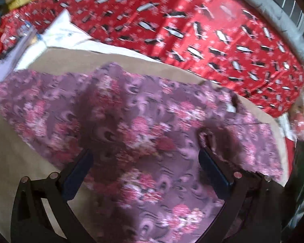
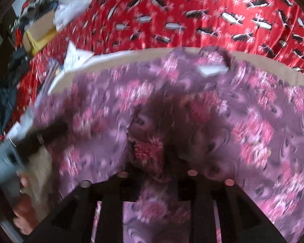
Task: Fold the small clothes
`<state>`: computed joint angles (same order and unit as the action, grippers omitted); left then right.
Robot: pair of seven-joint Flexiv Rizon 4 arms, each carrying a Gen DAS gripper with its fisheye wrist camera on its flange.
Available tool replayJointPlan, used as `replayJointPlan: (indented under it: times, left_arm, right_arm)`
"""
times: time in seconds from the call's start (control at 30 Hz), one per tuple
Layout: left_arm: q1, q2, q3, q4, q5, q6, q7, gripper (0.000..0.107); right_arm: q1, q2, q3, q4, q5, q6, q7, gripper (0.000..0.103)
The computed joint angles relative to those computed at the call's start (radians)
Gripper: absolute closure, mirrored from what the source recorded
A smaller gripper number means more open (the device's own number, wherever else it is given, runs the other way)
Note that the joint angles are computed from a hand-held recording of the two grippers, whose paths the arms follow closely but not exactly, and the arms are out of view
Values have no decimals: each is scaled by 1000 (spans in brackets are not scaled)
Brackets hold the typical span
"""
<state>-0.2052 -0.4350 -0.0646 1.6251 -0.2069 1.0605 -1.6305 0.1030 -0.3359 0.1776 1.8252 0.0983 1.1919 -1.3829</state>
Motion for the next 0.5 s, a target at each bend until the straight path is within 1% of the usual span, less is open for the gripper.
replayJointPlan:
  times: [0.03,0.07,0.1,0.17,0.2,0.3,0.33,0.37,0.4,0.43,0.47,0.5]
  left_arm:
    - [9,0,-20,4,-21,-6,24,4]
    - [12,-4,-33,3,-34,-17,43,4]
    - [14,-8,-44,-2,-48,-33,58,4]
    - [26,-15,-82,-2,-100,-64,117,4]
    - [30,-23,-103,-11,-126,-98,155,4]
    - [14,-55,-118,-53,-164,-189,198,4]
    - [2,-65,-115,-61,-170,-192,191,4]
    - [-15,-71,-106,-59,-170,-160,174,4]
    - [-33,-75,-97,-48,-168,-98,152,15]
    - [-48,-79,-87,-43,-161,-45,128,39]
    - [-54,-86,-88,-44,-160,-13,119,57]
    - [-48,-94,-104,-44,-174,10,129,99]
  right_arm:
    - [8,17,-3,30,-14,39,-7,59]
    - [-10,34,21,39,10,42,-45,54]
    - [-21,53,30,54,25,43,-69,52]
    - [-20,106,13,116,16,70,-73,52]
    - [-23,131,0,145,10,74,-67,52]
    - [-34,190,-47,222,-8,105,-1,52]
    - [-51,211,-56,246,7,115,6,52]
    - [-64,227,-68,266,17,130,22,52]
    - [-78,239,-80,280,29,142,37,52]
    - [-94,253,-90,295,45,151,44,52]
    - [-109,262,-103,308,54,166,64,52]
    - [-128,273,-115,316,78,174,69,52]
